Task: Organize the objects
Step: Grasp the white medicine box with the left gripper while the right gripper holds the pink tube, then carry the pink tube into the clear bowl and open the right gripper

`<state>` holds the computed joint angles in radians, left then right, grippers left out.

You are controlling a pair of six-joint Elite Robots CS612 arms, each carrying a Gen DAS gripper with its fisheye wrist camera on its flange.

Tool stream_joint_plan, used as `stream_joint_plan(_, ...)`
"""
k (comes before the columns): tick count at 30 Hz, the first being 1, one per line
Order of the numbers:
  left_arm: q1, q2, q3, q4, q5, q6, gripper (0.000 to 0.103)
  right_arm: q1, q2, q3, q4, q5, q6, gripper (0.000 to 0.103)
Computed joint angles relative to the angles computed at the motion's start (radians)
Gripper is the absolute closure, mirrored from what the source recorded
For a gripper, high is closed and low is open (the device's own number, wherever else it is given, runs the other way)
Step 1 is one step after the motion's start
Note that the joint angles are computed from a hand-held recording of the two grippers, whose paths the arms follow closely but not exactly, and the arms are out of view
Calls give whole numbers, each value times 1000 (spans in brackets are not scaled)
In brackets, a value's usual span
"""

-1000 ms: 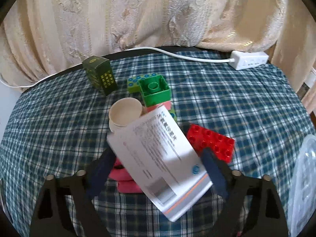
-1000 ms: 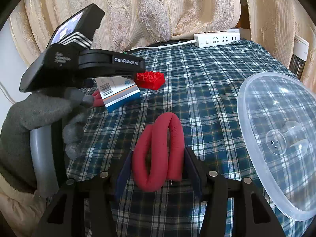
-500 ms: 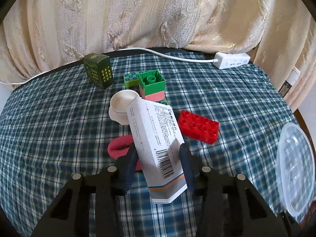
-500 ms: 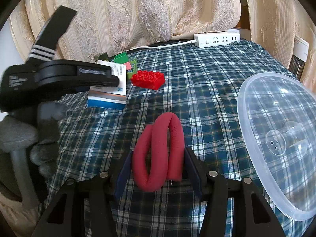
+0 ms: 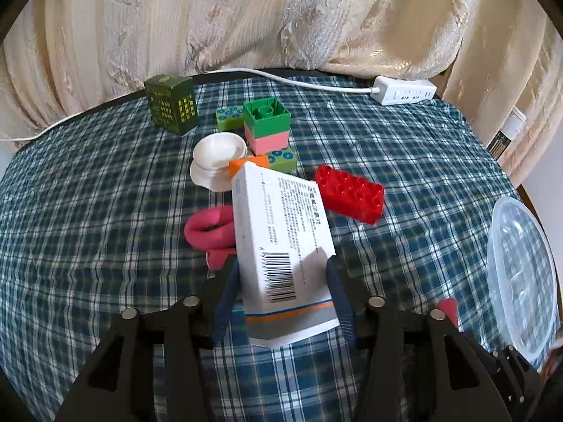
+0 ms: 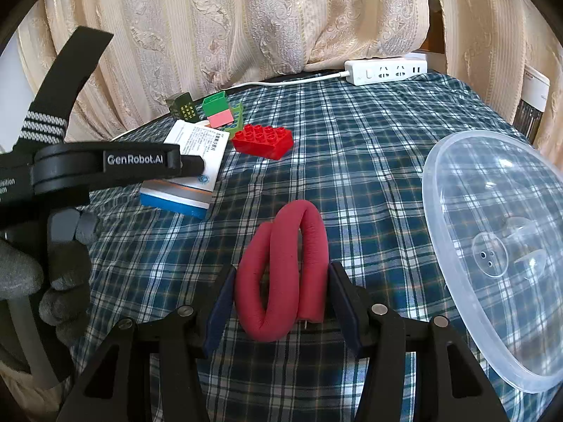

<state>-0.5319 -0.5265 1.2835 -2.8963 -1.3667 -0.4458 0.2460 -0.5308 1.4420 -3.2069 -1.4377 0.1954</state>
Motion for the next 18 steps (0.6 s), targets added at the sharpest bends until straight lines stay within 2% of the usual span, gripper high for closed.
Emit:
stream_joint_plan(4, -5, 2, -1, 10, 11, 14, 41, 1, 0, -1, 1, -1, -1, 46)
stream_joint_plan(8, -18, 7, -7, 18, 88, 34, 24, 0, 0, 0, 0, 1, 0, 46)
stream_joint_plan(14, -28, 18, -30, 63, 161, 47, 23, 0, 0, 1, -1, 2, 0, 46)
stream_joint_plan(18, -27, 25, -39, 82, 182, 38, 23, 0, 0, 1, -1, 2, 0, 46)
